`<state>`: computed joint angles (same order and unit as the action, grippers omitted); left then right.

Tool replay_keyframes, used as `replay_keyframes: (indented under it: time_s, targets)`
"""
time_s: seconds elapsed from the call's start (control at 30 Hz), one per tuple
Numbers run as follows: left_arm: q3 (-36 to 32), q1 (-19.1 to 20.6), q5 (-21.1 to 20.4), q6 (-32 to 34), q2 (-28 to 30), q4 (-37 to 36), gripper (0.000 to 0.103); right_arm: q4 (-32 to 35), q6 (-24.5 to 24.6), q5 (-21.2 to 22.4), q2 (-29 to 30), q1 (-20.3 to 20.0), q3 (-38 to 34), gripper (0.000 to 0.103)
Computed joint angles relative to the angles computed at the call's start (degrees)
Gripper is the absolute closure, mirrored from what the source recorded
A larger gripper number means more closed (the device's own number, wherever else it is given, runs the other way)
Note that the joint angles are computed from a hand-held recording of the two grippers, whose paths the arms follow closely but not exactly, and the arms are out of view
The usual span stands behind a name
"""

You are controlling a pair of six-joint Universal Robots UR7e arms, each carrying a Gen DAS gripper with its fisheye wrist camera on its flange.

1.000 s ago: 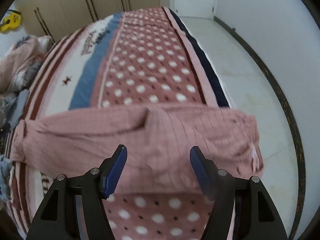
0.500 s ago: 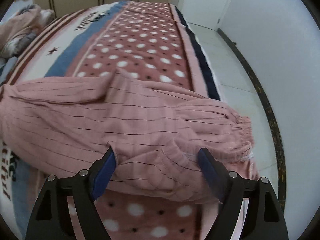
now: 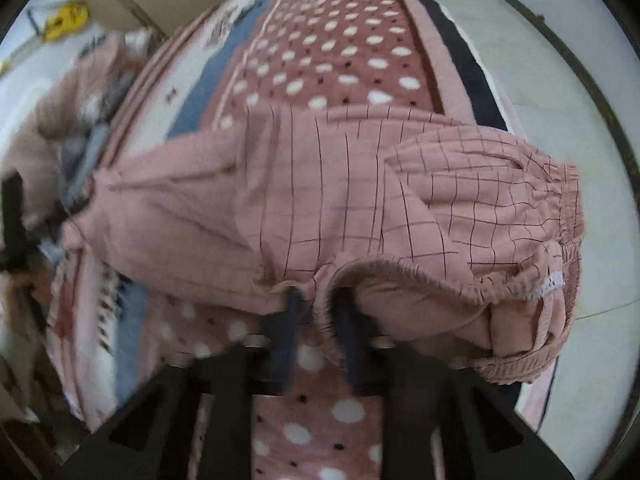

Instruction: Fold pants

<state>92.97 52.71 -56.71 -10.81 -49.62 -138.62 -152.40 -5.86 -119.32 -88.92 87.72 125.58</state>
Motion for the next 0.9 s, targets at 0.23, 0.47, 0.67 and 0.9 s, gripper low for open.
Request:
replay_keyframes:
  time_s: [0.23,0.47,0.67,0.9]
  targets:
    - [-0.94,-0.78,4.46,0.58,1.13,-1.01,0.037,-17.87,-1.54,-3.84,-0.10,-0.77,0.99,0.102]
    - [-2.14,-1.19,6.19,1.59,2.72,-2.86,0.037,-34.84,-6.51,-13.80,4.11,-1.17,-2.81,0.102]
    - [-2.79,-1.16,7.60,1.70,3.79,-2.58,0.037,-44.03,-12.82,-20.54,8.94,-2.21,-6.35,0.102]
    - [-0.49,-0.45,10.56,-0.45,2.42,-2.19,0.031,-39.72,-7.54,-22.31,9.07,-2.99,-5.73,0.063]
